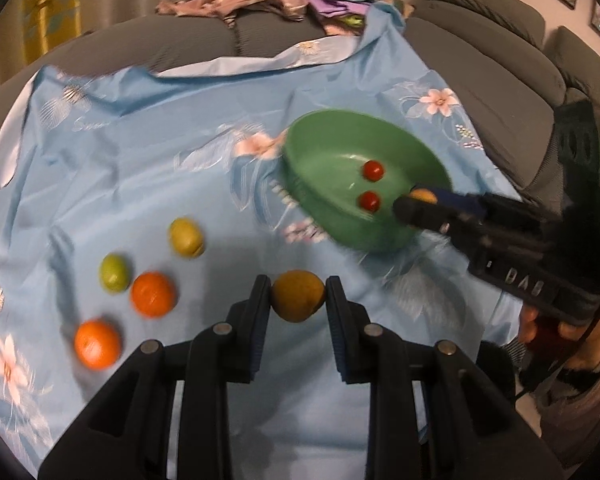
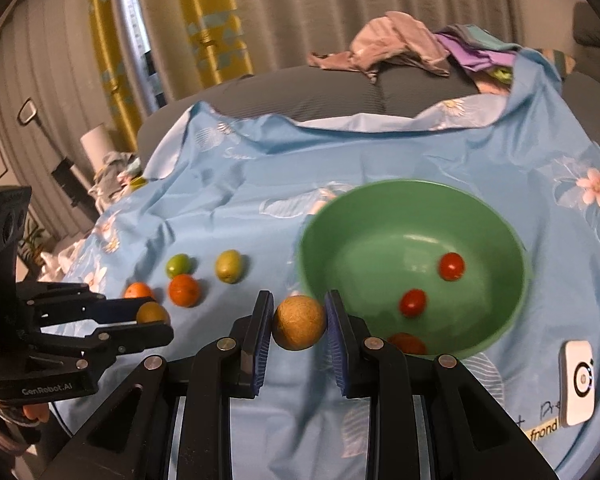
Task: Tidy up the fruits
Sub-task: 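Carry both kumquats over the green bowl and open both tools to drop them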
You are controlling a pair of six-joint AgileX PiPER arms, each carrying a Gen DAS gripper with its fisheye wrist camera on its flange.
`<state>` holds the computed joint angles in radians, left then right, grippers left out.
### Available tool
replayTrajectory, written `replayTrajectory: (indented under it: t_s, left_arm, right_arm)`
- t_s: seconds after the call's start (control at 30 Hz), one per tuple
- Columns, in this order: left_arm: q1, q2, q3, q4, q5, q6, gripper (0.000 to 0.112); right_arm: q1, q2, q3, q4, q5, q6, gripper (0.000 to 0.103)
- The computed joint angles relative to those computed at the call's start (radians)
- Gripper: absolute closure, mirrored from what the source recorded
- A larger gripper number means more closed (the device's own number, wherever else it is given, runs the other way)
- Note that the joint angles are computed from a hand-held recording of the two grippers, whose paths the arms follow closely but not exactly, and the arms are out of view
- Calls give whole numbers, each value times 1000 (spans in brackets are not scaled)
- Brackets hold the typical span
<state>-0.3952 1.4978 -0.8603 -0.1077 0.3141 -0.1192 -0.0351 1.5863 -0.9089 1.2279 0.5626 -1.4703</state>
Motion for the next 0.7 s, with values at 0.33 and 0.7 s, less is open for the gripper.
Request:
replayTrajectory:
  t_s: [0.33,0.7]
  left_arm:
    - [-42,183,-229,-82,10,94,84]
    - [-59,360,-405,-19,46,46,84]
  right_arm:
    - [-81,70,-58,14,4,5,75]
    - [-98,119,-97,-30,-21,42,75]
